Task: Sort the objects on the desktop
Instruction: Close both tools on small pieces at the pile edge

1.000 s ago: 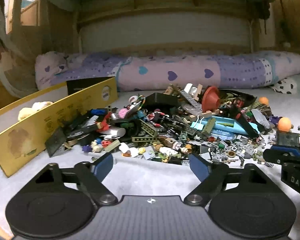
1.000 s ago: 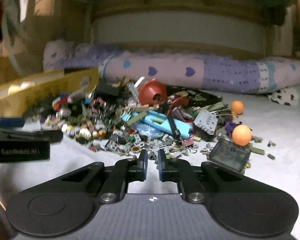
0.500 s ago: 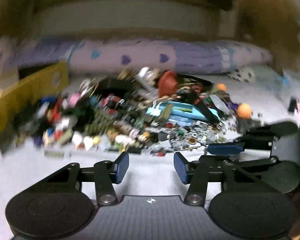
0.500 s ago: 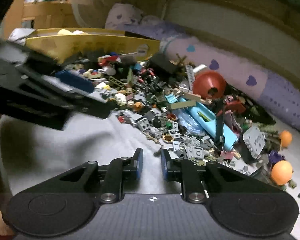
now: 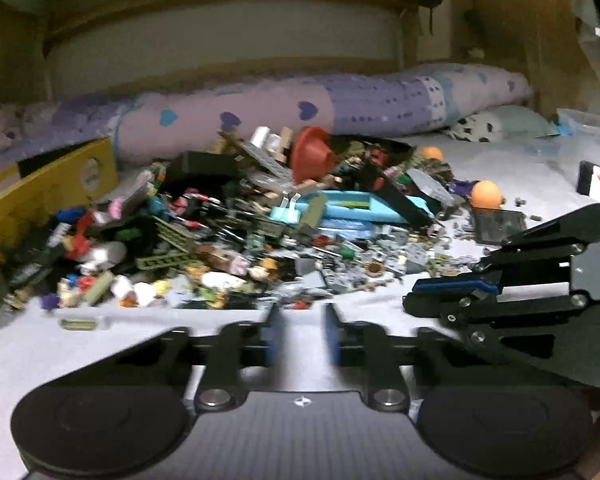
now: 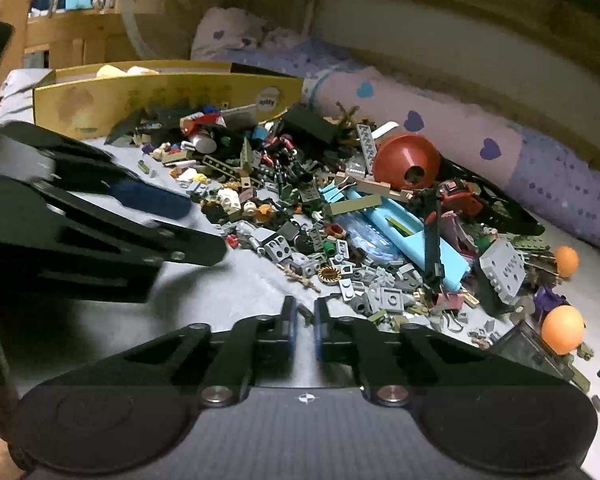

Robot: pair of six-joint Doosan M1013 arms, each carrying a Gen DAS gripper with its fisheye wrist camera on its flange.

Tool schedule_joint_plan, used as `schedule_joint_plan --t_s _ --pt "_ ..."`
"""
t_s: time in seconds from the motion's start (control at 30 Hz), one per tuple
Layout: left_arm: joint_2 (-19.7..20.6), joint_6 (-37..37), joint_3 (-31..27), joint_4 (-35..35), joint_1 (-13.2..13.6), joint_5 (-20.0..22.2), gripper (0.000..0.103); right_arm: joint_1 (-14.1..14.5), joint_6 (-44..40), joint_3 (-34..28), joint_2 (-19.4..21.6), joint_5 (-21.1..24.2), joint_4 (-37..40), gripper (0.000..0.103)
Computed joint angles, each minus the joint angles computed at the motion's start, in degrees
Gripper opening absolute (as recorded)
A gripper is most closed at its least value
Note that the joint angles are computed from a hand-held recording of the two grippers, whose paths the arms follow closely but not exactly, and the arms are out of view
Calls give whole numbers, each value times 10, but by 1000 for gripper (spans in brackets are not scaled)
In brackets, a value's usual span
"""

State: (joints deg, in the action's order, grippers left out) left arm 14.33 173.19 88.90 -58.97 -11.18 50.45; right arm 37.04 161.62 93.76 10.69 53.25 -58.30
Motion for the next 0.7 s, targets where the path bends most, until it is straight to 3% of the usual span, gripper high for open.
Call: schedule_joint_plan --t_s 0.17,0.3,0.7 --pt "6 -43 -9 22 -8 -2 15 9 38 9 -8 5 -20 7" --pt "8 -93 -18 55 -16 -8 21 13 48 13 -11 9 -27 7" --pt "10 -205 -44 181 -45 -20 28 29 28 14 -4 18 -64 7"
